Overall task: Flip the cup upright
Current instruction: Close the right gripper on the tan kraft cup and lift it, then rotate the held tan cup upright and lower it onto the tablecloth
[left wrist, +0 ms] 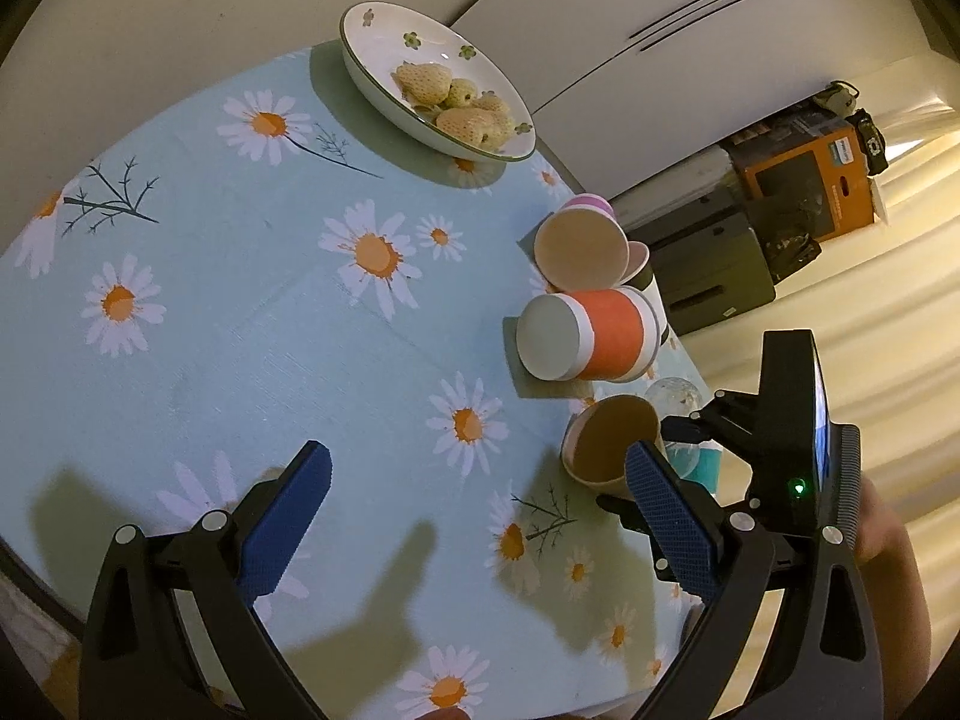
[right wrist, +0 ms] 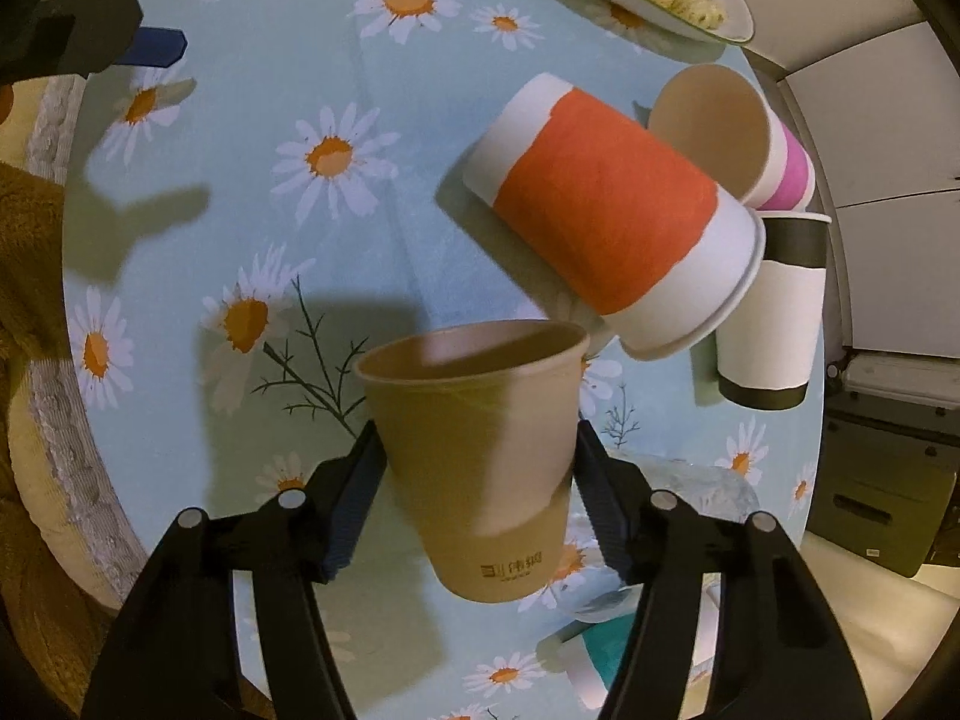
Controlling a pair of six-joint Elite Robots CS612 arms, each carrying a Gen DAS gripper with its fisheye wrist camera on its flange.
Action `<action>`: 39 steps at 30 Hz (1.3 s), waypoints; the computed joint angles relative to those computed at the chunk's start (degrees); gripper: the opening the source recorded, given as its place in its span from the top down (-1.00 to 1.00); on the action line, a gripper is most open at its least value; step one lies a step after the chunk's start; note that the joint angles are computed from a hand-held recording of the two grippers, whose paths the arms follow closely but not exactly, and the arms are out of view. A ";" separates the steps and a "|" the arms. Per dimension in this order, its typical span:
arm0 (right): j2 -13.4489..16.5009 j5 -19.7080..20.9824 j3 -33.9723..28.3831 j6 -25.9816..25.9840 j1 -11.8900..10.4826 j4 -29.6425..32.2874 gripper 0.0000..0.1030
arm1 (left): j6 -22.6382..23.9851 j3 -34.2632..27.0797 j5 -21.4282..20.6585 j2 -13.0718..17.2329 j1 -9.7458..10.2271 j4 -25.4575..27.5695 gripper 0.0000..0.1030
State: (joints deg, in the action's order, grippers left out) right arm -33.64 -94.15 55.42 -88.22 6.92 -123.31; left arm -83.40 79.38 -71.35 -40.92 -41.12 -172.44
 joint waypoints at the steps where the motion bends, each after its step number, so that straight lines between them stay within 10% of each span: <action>1: -0.02 -0.22 -0.09 0.13 -0.02 0.23 -0.20 | 0.04 0.05 0.09 -0.03 -0.03 -0.09 -0.85; 12: -2.85 7.80 -2.73 11.57 -2.31 13.60 -0.20 | 2.93 -1.05 0.14 0.23 -0.54 1.37 -0.85; 21: -5.54 19.73 0.08 37.97 -5.72 23.80 -0.21 | 2.07 -1.40 -1.89 0.83 -0.97 1.36 -0.85; 27: -5.62 22.73 2.98 53.90 -6.99 25.38 -0.21 | 2.56 -1.58 -1.51 0.89 -1.32 2.42 -0.85; 39: -5.72 27.40 6.59 66.49 -8.38 19.42 -0.21 | 2.88 -2.16 -2.34 1.20 -1.50 4.99 -0.85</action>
